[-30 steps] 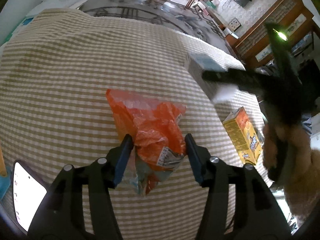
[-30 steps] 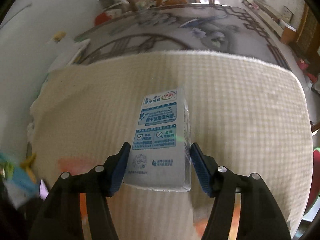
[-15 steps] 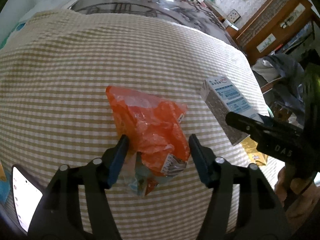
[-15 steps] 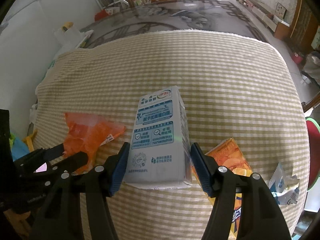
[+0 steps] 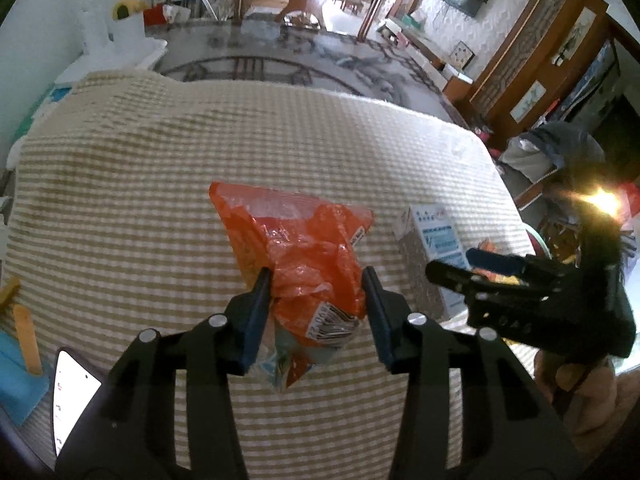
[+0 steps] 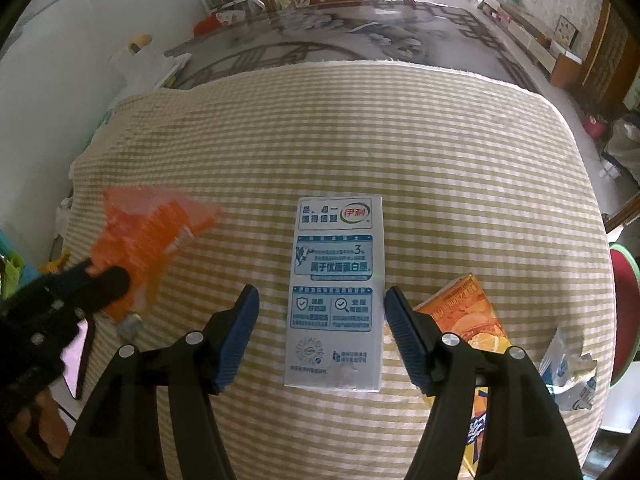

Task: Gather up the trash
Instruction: 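Lift the snack bag and milk carton and carry them toward the red bucket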

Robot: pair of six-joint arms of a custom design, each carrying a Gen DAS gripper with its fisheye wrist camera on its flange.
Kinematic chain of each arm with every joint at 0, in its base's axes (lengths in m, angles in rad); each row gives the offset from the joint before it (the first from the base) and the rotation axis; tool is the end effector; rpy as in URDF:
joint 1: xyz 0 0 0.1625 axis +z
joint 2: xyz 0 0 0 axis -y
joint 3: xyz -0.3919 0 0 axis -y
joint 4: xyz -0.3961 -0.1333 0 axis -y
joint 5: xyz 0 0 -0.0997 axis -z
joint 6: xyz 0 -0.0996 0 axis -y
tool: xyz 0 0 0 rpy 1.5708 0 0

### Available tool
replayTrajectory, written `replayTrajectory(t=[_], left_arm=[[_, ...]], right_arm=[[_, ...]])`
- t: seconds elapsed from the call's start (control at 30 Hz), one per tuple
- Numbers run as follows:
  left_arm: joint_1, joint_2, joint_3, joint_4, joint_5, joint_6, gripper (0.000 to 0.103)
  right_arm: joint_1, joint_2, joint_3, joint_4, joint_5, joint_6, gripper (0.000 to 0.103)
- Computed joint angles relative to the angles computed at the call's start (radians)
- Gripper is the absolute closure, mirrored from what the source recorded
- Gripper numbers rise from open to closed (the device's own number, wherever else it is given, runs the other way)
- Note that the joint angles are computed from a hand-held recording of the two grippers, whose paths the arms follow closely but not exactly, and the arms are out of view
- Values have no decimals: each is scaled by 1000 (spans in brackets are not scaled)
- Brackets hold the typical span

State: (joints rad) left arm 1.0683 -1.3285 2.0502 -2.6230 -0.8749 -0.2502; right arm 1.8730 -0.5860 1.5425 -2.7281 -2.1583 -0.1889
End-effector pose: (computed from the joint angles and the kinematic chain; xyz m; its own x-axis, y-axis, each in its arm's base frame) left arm -0.0731 -0.5423 0.2413 -0.8615 -0.0238 -0.5071 0.2500 0.8495 -0.4646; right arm 0.2737 -0.6155 -0.0058 -0.7580 -0.3153 0.5709 -0.4418 0.8922 -0.0939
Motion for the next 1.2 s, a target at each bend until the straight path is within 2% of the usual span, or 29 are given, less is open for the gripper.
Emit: replayTrajectory(t=[0.03, 0.1, 0.13, 0.17, 0.2, 0.27, 0.33, 0.37, 0.4, 0.47, 0.6, 0.63, 0.67, 0.73, 0.9, 0.97, 1.2], left_arm=[[-2, -1, -1, -6, 5, 3, 60], [-6, -2, -2, -16, 13, 6, 60], [-8, -6, 0, -20, 16, 7, 60], [-9, -6, 0, -24, 19, 9, 60], [-11, -7, -1, -28, 21, 9, 60], [-15, -7, -1, -36, 23, 10, 60], [-16, -3, -5, -46, 27, 16, 60], [-17, -1, -6, -50, 29, 17, 60], [-18, 1, -6, -52, 31, 17, 60], [-17, 3, -9, -55, 34, 16, 60], [-21, -4, -6, -57, 46, 8, 60], [-22, -5, -5, -59, 49, 8, 60], [-23, -6, -4, -59, 52, 6, 60], [-28, -8, -3, -59, 59, 0, 60], [-41, 16, -25, -62, 43, -5, 60], [-49, 36, -38, -69, 23, 1, 60], [-107, 185, -128, -93, -88, 46, 60]], right_arm=[[1, 2, 1, -6, -5, -7, 43], [5, 6, 0, -13, -17, -26, 62], [6, 7, 1, -21, -21, -34, 64], [6, 5, 2, -21, -17, -39, 72], [5, 5, 2, -21, -14, -42, 76], [3, 3, 1, -15, -12, -42, 77], [1, 3, -5, -2, -9, -29, 75], [-1, 5, -10, 8, -6, -19, 70], [-1, 6, -12, 13, 0, -14, 54], [0, 14, -18, 8, 2, -18, 36], [8, 63, -52, 24, -54, -44, 36], [11, 73, -58, 25, -68, -54, 40], [11, 76, -60, 32, -68, -53, 50], [7, 60, -44, 17, -34, -44, 50], [-5, -46, 37, -67, 75, -25, 50], [-14, -102, 75, -104, 95, -17, 50], [-86, -292, 195, -175, 92, 49, 50]])
